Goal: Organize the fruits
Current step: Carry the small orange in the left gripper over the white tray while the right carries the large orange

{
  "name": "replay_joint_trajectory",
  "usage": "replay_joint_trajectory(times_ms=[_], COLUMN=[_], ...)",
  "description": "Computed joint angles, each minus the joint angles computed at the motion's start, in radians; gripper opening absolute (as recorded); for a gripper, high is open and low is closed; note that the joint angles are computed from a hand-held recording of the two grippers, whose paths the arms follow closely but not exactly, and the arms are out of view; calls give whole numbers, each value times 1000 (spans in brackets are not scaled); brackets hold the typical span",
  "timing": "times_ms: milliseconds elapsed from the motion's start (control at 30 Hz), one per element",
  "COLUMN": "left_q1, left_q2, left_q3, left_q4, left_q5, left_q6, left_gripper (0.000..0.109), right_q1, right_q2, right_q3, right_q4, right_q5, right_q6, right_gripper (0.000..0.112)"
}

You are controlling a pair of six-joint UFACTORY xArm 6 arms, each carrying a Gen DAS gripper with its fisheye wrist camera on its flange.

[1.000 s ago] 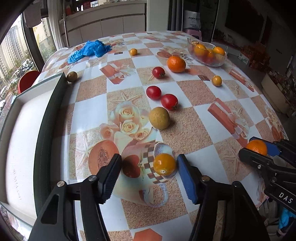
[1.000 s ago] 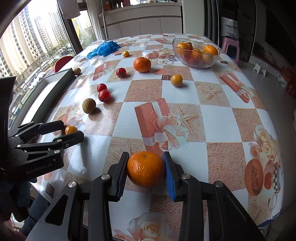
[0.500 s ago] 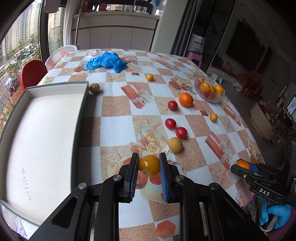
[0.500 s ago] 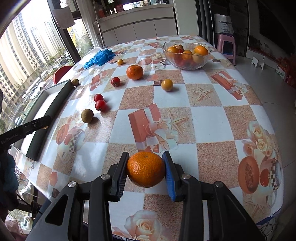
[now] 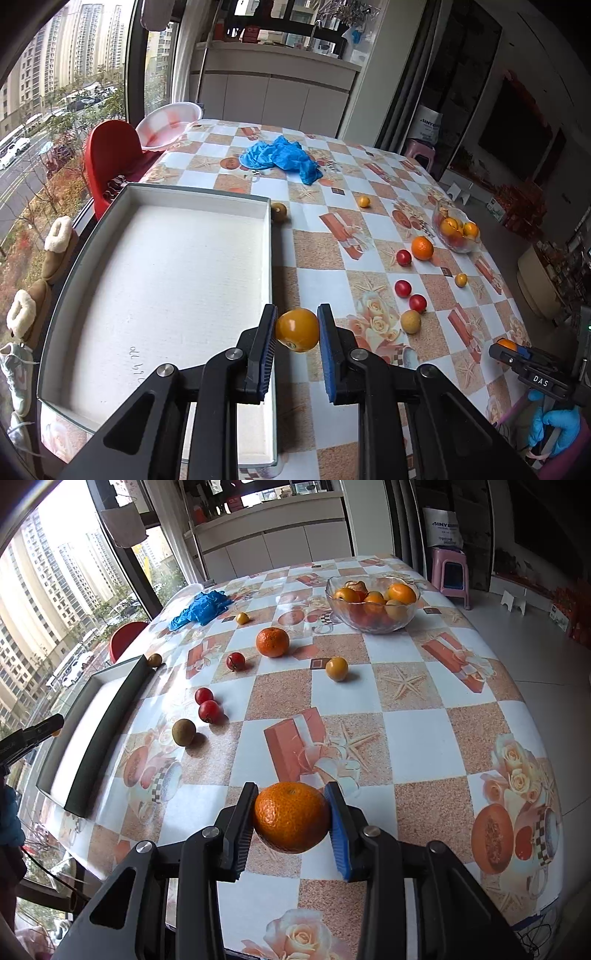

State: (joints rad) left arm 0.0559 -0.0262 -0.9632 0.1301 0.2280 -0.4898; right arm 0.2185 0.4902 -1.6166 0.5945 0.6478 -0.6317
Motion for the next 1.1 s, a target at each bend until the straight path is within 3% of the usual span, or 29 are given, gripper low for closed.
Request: replay_joint_trajectory(times_ms=[700, 867, 1100], left_q1=[111, 129, 150], left_q2=[-82, -83, -82], left_q3=[151, 176, 201], left_q4=[-84, -148, -128], left_q5=[-81, -102, -107], left_q6=[74, 131, 140], left_gripper=[23, 23, 23], right_q1=[136, 188, 269], right_q2=[18, 52, 132], right_q3=[-109, -180, -322], right_q4=[-35, -49, -49], right_q5=[55, 96, 176], right_q6=[1, 5, -2], right_gripper=[40, 40, 40])
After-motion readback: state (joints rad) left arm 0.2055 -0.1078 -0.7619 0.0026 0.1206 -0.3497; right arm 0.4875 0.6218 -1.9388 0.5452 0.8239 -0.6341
